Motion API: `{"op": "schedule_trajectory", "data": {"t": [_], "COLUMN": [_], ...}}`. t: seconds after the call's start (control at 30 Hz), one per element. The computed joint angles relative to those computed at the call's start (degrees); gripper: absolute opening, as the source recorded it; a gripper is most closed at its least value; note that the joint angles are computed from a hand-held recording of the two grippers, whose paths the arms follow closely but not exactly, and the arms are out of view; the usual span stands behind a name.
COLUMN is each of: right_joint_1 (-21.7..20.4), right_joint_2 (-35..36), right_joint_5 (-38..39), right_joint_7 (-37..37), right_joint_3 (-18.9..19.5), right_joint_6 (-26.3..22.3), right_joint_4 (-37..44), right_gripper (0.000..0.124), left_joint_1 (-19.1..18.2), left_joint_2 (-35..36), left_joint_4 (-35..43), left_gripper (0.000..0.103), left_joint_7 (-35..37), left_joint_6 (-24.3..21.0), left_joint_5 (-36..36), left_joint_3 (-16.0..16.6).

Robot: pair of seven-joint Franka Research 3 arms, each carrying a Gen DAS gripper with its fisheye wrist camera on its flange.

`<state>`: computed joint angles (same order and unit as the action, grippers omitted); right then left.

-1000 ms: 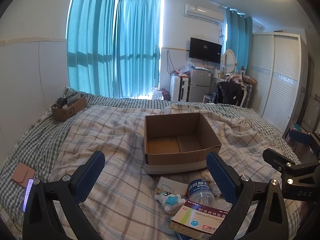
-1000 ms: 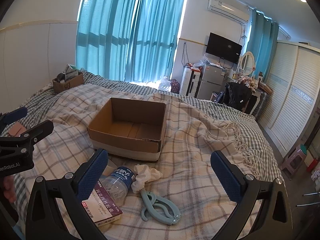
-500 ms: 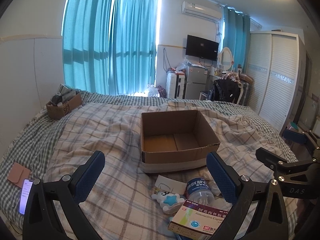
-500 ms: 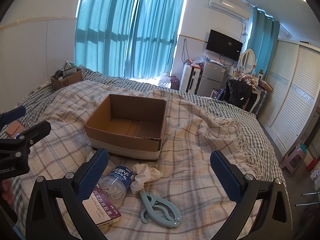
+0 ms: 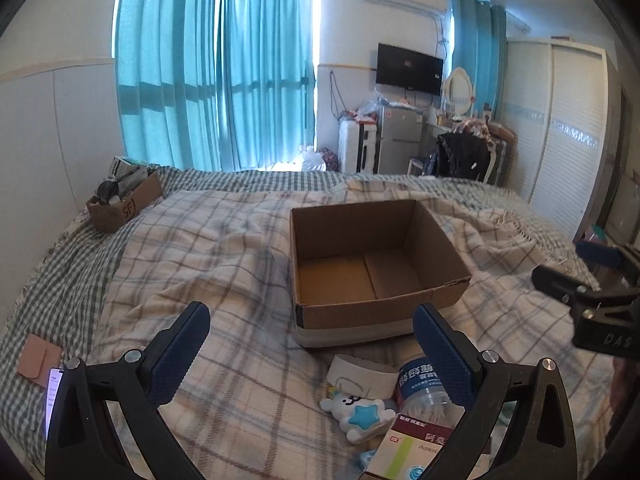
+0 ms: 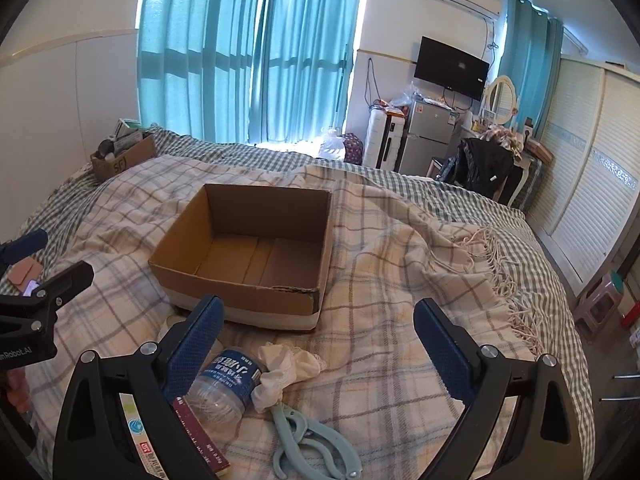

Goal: Organize objects

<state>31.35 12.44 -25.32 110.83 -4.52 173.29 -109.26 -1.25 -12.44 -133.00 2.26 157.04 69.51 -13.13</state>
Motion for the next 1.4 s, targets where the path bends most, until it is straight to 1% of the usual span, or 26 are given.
{"op": "schedule_trajectory", "data": {"t": [0.1, 0.23, 0.27, 0.3, 0.33, 0.37, 0.43, 0.5, 0.57, 0.6, 0.63, 0.67, 0.73, 0.77, 0.83, 0.9, 0.93, 1.0, 1.07, 1.13, 1.2, 1.23, 1.27, 1.37, 1.4], "right_joint_1": [-3.94, -4.27, -4.36, -4.72, -4.47, -3.87, -3.05, -4.05, -5.32, -5.25, -5.22, -5.27, -5.23, -5.38, -5.88, -6.30, -6.38, -6.42, -6.25, -5.34, -4.92, -4.78, -4.66, -3.74, -3.30], "right_joint_2": [2.13, 5.87, 6.98, 8.73, 10.13, 12.04, 15.16, 17.99, 20.37, 21.02, 21.83, 22.63, 23.60, 23.83, 24.11, 23.76, 23.53, 22.69, 21.60, 20.24, 18.92, 18.15, 17.18, 15.00, 13.64], "right_joint_5": [8.02, 12.38, 13.49, 14.96, 15.64, 15.89, 16.19, 18.84, 21.90, 22.53, 23.20, 23.92, 24.83, 25.36, 26.82, 28.16, 28.66, 29.46, 29.78, 28.87, 28.25, 28.05, 27.72, 25.55, 24.62], "right_joint_7": [-7.21, -12.34, -13.89, -16.13, -17.13, -17.32, -17.46, -20.06, -23.91, -24.80, -25.54, -26.19, -27.36, -28.27, -30.25, -31.91, -32.45, -33.09, -33.49, -32.62, -32.08, -31.88, -31.64, -29.74, -28.91], "right_joint_3": [4.43, 5.11, 5.49, 6.27, 6.22, 5.72, 4.91, 6.19, 7.74, 7.70, 7.68, 7.69, 7.56, 7.71, 8.30, 8.68, 8.69, 8.61, 8.41, 7.40, 6.97, 6.92, 6.74, 5.35, 4.89], "right_joint_6": [-2.75, -7.18, -9.03, -11.90, -13.77, -16.65, -20.48, -24.41, -27.23, -28.11, -29.18, -30.34, -31.35, -31.90, -31.75, -30.64, -30.27, -28.95, -27.23, -24.93, -22.71, -22.73, -21.55, -18.52, -17.44], "right_joint_4": [2.32, 5.99, 7.23, 9.23, 10.80, 13.07, 16.38, 19.67, 22.20, 22.85, 23.72, 24.65, 25.58, 25.84, 25.70, 24.68, 24.18, 22.66, 20.88, 18.59, 16.39, 16.20, 15.13, 13.32, 11.93], "right_gripper": [0.096, 0.096, 0.096, 0.096, 0.096, 0.096, 0.096, 0.096, 0.096, 0.092, 0.083, 0.079, 0.062, 0.057, 0.034, 0.024, 0.020, 0.017, 0.015, 0.013, 0.012, 0.011, 0.011, 0.011, 0.011], "left_joint_1": [-0.54, -1.80, -2.23, -2.61, -2.96, -3.33, -4.15, -4.72, -5.05, -5.05, -5.22, -5.32, -5.43, -5.22, -5.17, -4.62, -4.14, -2.72, -2.35, -2.47, -3.32, -3.70, -4.16, -6.09, -6.45], "left_joint_2": [2.94, 7.72, 8.98, 10.50, 11.43, 12.66, 14.67, 16.64, 18.16, 18.99, 19.66, 20.40, 22.32, 23.18, 24.71, 25.65, 25.83, 26.12, 26.07, 26.29, 26.26, 25.92, 25.38, 22.51, 20.75], "left_joint_4": [1.96, 4.46, 5.07, 5.53, 5.76, 5.97, 6.58, 7.14, 7.39, 7.78, 8.11, 8.60, 9.94, 10.46, 11.82, 12.87, 13.16, 13.65, 13.87, 13.84, 13.79, 13.41, 12.75, 9.63, 7.78], "left_gripper": [0.103, 0.103, 0.103, 0.103, 0.103, 0.103, 0.103, 0.103, 0.103, 0.103, 0.103, 0.103, 0.103, 0.103, 0.103, 0.102, 0.101, 0.098, 0.092, 0.080, 0.080, 0.080, 0.079, 0.079, 0.079], "left_joint_7": [3.61, 8.50, 10.24, 12.30, 14.50, 16.63, 20.35, 25.19, 29.42, 32.51, 34.01, 35.59, 38.38, 40.40, 44.11, 49.09, 51.76, 57.86, 62.27, 65.71, 65.95, 65.85, 65.35, 60.77, 58.73], "left_joint_6": [-1.14, -2.61, -3.12, -2.73, -2.40, -2.26, -3.18, -3.74, -2.82, -2.39, -1.95, -1.58, -0.37, 0.47, 0.97, 0.41, 0.18, -0.23, -0.47, 0.71, 0.95, 1.18, 1.72, 3.55, 4.96], "left_joint_5": [-2.85, -5.73, -7.35, -9.34, -11.44, -13.35, -16.57, -21.09, -25.00, -27.74, -29.23, -30.92, -34.13, -36.32, -39.55, -44.00, -46.70, -53.08, -56.79, -58.88, -59.37, -59.35, -58.96, -55.13, -53.99], "left_joint_3": [0.35, 1.15, 1.47, 1.92, 2.35, 2.66, 3.06, 3.41, 3.73, 3.72, 3.89, 4.00, 4.19, 4.07, 3.88, 3.02, 2.48, 1.07, 0.54, 0.31, 1.00, 1.31, 1.72, 3.58, 3.99]}}
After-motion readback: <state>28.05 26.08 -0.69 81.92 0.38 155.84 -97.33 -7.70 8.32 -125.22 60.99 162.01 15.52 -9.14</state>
